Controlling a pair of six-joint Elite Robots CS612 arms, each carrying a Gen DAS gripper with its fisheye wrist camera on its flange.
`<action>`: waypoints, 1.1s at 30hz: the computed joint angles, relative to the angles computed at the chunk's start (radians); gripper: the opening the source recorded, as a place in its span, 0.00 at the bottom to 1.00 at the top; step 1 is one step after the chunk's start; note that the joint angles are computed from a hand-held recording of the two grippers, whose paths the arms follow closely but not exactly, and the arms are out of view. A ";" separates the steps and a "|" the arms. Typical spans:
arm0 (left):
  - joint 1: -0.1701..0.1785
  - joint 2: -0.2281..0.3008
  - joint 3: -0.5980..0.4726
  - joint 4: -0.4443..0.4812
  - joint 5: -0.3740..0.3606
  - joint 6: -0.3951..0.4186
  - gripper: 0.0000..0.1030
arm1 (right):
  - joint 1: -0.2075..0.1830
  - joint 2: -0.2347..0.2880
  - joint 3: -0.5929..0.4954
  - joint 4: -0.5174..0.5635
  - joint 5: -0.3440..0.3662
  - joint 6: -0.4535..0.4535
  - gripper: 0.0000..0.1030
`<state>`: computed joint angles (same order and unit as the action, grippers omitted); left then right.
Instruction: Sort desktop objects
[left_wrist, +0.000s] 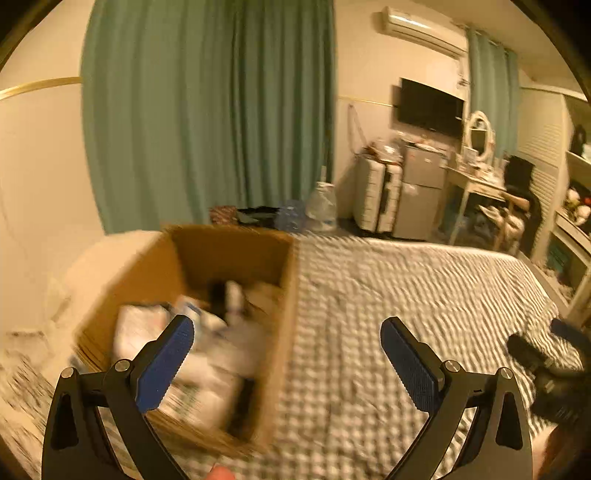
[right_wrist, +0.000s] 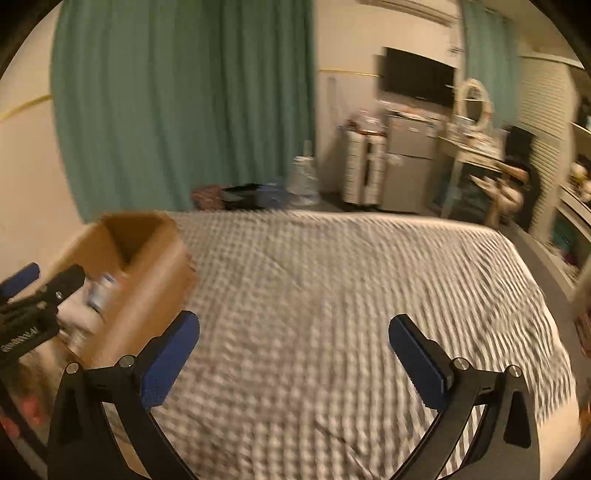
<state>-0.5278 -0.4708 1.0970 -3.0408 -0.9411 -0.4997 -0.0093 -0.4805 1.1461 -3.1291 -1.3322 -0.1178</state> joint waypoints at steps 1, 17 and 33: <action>-0.008 0.008 -0.006 0.008 -0.009 -0.008 1.00 | -0.003 0.009 -0.001 0.006 0.017 0.011 1.00; -0.010 0.012 -0.031 0.166 0.037 -0.122 1.00 | -0.027 0.025 -0.010 0.068 0.017 -0.007 1.00; -0.004 0.019 -0.043 0.267 -0.007 -0.235 1.00 | -0.020 0.015 0.012 0.023 0.021 -0.021 1.00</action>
<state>-0.5315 -0.4522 1.0545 -2.7737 -0.9481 -0.7351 -0.0297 -0.4654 1.1576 -3.1063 -1.3114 -0.1385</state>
